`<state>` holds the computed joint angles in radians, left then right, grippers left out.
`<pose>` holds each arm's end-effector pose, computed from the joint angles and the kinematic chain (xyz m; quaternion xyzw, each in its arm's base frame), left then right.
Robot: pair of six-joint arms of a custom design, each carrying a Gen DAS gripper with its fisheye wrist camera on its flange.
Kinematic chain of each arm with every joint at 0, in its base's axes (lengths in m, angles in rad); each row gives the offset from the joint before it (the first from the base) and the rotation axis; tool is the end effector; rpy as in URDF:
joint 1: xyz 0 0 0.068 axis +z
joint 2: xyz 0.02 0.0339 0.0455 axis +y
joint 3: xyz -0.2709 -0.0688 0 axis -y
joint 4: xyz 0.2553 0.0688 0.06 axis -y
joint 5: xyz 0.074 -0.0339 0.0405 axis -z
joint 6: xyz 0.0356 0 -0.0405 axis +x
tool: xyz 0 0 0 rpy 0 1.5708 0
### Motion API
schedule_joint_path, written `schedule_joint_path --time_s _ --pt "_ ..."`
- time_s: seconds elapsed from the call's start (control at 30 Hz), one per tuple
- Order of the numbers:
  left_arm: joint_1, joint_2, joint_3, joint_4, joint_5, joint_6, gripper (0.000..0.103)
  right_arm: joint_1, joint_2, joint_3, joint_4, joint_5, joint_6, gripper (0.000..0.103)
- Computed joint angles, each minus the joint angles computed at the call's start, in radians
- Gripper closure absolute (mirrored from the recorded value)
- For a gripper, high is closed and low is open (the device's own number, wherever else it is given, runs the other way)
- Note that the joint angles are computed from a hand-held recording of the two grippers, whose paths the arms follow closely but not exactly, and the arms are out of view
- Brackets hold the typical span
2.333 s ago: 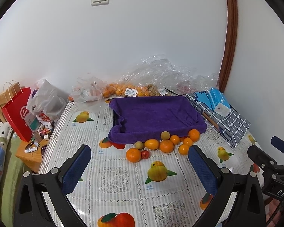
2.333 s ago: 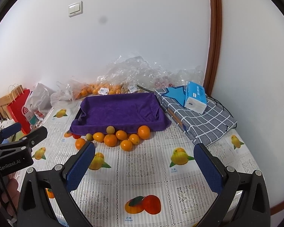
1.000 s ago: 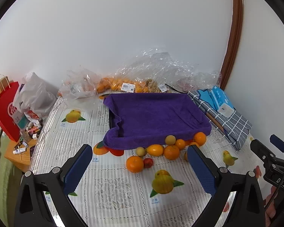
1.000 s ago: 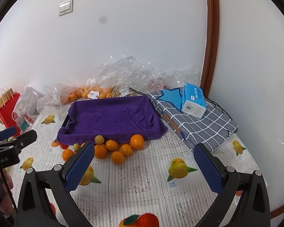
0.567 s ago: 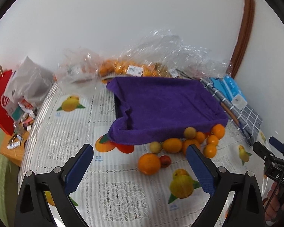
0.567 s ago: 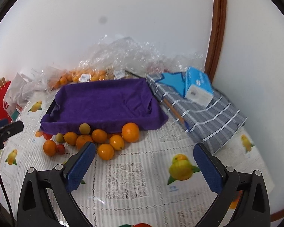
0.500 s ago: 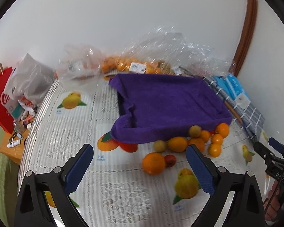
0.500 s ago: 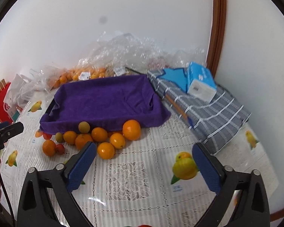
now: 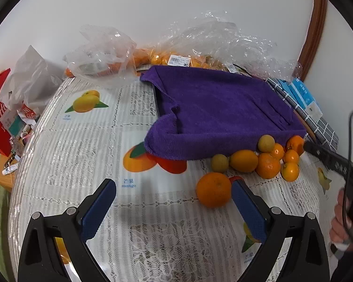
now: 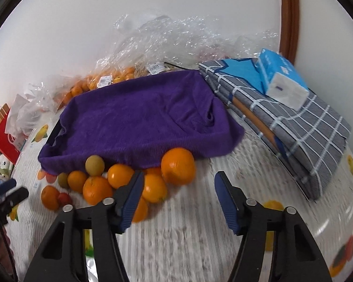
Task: Organize fruits
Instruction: 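Grasp a large orange with the left tool while the right tool grasps another orange, then lift both held oranges and carry them over the purple towel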
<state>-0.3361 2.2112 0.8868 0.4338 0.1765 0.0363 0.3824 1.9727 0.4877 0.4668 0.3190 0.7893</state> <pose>0.3481 -0.1282 0.0130 0.2027 0.9174 -0.1318 0.3161 0.2493 0.0882 0.0218 0.2344 0.9215 0.0216 0.3089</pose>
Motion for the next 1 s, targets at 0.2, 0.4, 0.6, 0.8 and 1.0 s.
schedule_joint_path --time_s 0.2,0.4,0.6,0.8,1.0 --pt "-0.007 0.024 -0.004 0.038 0.029 -0.025 0.006 -0.09 0.116 0.083 0.043 -0.12 -0.062 0.051" --pt "-0.039 0.058 0.023 0.024 0.031 -0.011 0.016 -0.128 0.145 0.071 0.098 -0.184 -0.1 0.065" --pt "-0.069 0.1 0.066 0.0 0.052 -0.027 0.035 -0.122 0.044 -0.059 0.127 -0.151 -0.082 0.066" --pt "-0.051 0.125 0.085 -0.01 0.13 -0.053 0.064 -0.083 -0.028 -0.175 0.154 -0.137 -0.054 0.066" --pt "-0.031 0.055 0.003 0.02 0.065 -0.022 0.064 -0.045 -0.004 -0.196 0.17 -0.13 -0.03 0.066"
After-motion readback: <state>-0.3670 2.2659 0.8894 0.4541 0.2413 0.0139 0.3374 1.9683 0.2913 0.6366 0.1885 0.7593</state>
